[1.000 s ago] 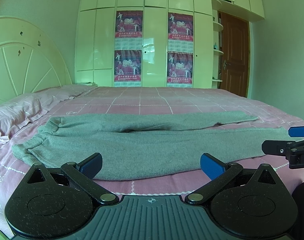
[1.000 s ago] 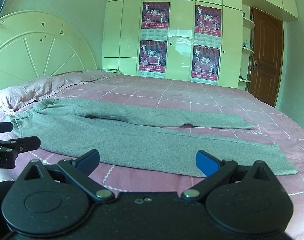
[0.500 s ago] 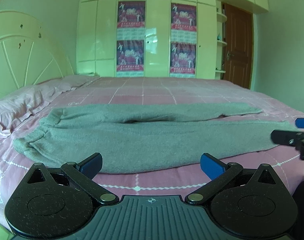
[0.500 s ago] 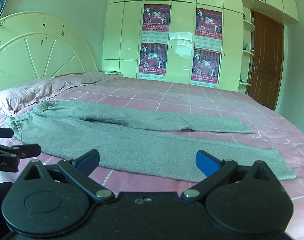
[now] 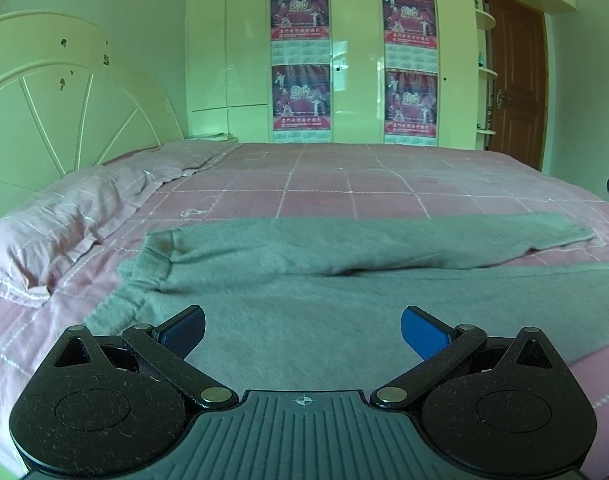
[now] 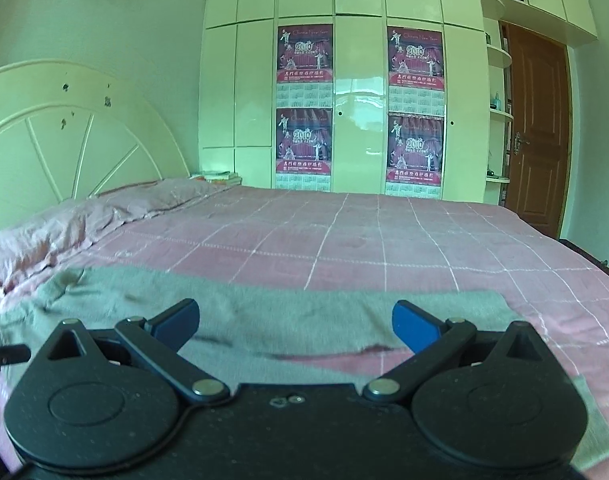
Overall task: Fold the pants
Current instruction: 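Lower the left tool onto a leg cuff and close it while the right tool pinches the other leg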
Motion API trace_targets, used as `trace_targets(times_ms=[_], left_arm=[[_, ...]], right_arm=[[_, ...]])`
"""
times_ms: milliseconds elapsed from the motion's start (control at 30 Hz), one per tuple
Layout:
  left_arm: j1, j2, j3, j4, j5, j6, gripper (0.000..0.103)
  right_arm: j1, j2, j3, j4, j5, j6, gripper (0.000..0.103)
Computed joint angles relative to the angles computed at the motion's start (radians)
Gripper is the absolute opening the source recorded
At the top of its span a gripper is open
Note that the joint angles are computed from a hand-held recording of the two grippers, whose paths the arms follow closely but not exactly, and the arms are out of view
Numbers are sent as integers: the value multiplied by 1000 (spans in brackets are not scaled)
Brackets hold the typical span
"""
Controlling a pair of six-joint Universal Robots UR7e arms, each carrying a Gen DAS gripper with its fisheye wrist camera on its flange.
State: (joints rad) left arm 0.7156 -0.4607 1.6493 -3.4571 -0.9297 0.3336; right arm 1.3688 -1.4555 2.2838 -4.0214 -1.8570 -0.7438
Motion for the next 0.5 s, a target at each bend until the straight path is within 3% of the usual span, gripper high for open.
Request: trace_targets(times_ms=[333,400,500], left_arm=[[97,119,-317,170,-2,103,103],[123,144,-395,226,-20,125,103],[162,189,-548,363,-17,132,103]], right_arm=[[-3,130,-274,208,3,36,97],[-21,160,-320,254,47,34,97],[-20,206,-417,366,48,36,97]])
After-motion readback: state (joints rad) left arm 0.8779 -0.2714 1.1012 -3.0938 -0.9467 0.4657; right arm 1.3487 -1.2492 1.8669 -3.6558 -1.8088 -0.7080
